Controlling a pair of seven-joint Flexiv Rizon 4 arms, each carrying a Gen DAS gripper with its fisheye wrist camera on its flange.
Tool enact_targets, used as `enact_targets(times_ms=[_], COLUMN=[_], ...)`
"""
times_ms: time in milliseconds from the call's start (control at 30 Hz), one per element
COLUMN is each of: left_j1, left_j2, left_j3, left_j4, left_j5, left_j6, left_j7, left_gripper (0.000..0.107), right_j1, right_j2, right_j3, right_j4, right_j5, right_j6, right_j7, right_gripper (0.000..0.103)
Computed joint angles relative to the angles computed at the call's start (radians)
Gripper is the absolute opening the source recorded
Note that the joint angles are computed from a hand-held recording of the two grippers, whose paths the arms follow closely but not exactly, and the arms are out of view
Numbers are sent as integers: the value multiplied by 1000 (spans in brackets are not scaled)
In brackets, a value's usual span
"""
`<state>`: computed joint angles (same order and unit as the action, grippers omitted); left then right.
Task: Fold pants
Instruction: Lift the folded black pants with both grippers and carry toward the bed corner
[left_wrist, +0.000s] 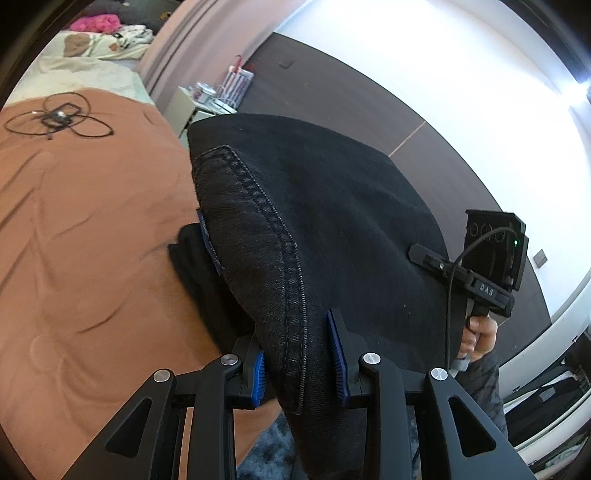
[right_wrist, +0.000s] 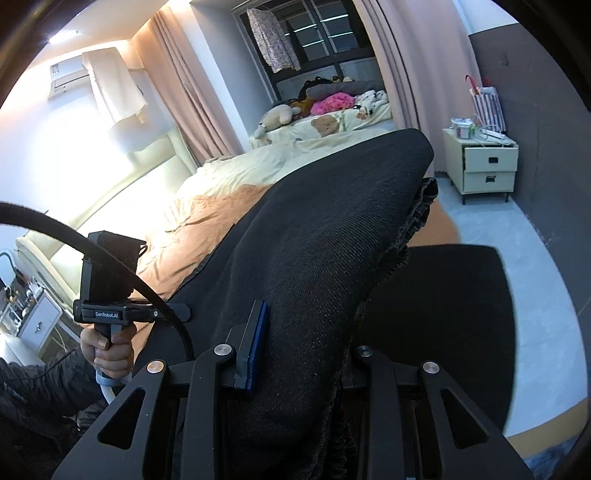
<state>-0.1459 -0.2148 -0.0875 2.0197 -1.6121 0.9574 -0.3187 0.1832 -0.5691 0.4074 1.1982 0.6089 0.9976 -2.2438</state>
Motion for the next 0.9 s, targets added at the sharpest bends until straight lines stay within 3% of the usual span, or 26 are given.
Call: enact_targets(times_ms=[267,700,833,900], left_j1=[7,8,-11,-10], left_j2=[-107,-189,-226,-243], left_j3=[-40,-89,-86,-95], left_j4=[-114,-159,-159,-148], left_j5=[68,25,100,117], left_j6=[7,1,53,77], left_j7=[-37,23,-63,-115], left_gripper=[31,32,32,38], right_j1=[47,89,97,147], right_j2=[2,27,5,-17], right_j3=[-65,-109,-116,-183], right_j4=[-25,-19,-25,-25], right_j5=[-121,-293,-316,-402], right_j6=[-13,-46,-69,-98], right_j7=[112,252,288,406], right_gripper=[26,26,27,39])
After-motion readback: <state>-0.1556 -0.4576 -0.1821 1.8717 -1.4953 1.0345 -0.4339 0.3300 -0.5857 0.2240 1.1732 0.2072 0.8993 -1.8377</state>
